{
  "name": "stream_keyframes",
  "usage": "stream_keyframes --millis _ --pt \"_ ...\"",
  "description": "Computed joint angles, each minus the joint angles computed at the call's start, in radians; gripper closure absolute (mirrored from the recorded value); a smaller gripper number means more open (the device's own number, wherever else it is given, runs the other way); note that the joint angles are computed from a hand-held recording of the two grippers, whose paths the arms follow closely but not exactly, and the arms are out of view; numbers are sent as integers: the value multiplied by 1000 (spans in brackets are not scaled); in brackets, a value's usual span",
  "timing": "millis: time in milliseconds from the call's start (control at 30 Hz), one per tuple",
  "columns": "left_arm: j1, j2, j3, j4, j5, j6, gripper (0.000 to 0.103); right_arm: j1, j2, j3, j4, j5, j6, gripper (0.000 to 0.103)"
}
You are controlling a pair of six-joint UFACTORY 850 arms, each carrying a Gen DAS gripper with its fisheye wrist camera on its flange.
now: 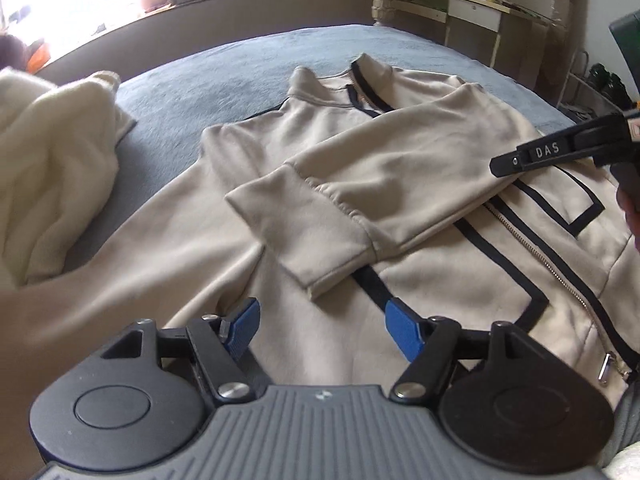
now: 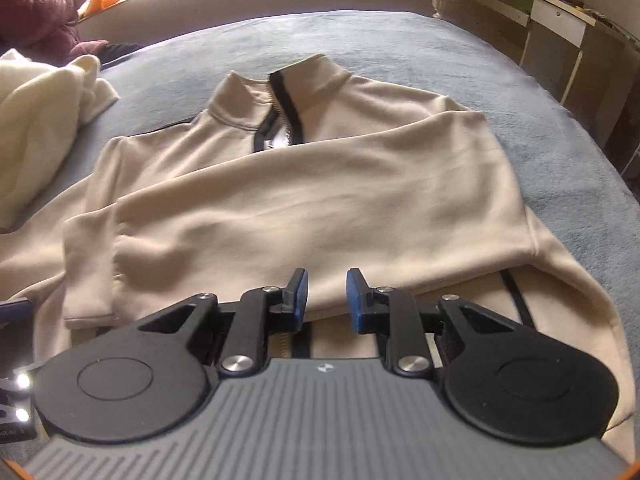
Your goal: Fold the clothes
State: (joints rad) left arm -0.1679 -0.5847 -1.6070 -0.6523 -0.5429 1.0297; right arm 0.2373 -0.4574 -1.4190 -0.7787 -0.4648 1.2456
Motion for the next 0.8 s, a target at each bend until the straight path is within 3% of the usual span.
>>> stream_keyframes --millis 267,500,667,800 --pt "112 100 90 48 -21 -260 32 96 -19 -37 34 49 -28 83" --pt "222 115 90 86 -29 -452 32 133 -37 -94 49 95 -35 78" --pt "269 101 78 234 43 -668 30 138 -89 -171 91 104 -55 78" --pt "312 73 49 271 55 -784 27 143 -127 -210 142 97 -68 78"
